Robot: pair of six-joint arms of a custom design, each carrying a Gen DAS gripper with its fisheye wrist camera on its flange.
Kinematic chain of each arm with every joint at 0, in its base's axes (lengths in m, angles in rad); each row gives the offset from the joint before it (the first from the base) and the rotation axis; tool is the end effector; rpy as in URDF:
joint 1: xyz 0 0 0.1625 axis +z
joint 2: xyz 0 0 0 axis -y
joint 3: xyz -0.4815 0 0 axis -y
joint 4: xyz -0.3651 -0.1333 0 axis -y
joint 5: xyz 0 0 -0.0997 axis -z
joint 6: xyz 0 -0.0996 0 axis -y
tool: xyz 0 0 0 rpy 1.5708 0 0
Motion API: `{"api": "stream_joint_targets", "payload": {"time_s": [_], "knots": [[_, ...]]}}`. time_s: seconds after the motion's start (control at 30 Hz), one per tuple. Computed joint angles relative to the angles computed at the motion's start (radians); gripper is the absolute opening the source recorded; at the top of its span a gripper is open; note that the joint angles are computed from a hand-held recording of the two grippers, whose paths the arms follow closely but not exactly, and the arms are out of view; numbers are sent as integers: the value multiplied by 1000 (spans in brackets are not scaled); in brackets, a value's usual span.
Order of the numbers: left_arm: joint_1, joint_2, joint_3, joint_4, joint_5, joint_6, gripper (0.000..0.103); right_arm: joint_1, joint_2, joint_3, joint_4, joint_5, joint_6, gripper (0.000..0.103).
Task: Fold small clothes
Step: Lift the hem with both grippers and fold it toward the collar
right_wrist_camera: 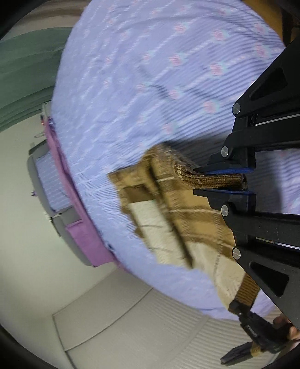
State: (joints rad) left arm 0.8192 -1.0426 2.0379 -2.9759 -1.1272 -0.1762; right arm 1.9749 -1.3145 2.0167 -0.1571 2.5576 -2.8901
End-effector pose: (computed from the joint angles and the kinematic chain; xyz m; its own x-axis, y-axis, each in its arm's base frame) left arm -0.2597 -0.5357 0.2293 -0.8744 0.3667 -0.3177 0.4804 0.7459 -0.4613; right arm 0.2019 -0.3444 0.2787 -0.8134 0.5439 0.2062 -0.0015 0.3525 -0.9358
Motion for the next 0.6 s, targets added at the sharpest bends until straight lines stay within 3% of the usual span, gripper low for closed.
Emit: {"api": "stream_joint_targets", "payload": {"time_s": [0.17,0.33,0.6], "knots": [[-9,43,-116,10,27,11,11,5,-4,-108,12,36,-109,11],[-14,126,-260,42,75,44,11,-37,10,-238,55,37,-222,11],[-6,293,-529,163,158,92,11,-145,70,-462,226,-33,-232,11]]}}
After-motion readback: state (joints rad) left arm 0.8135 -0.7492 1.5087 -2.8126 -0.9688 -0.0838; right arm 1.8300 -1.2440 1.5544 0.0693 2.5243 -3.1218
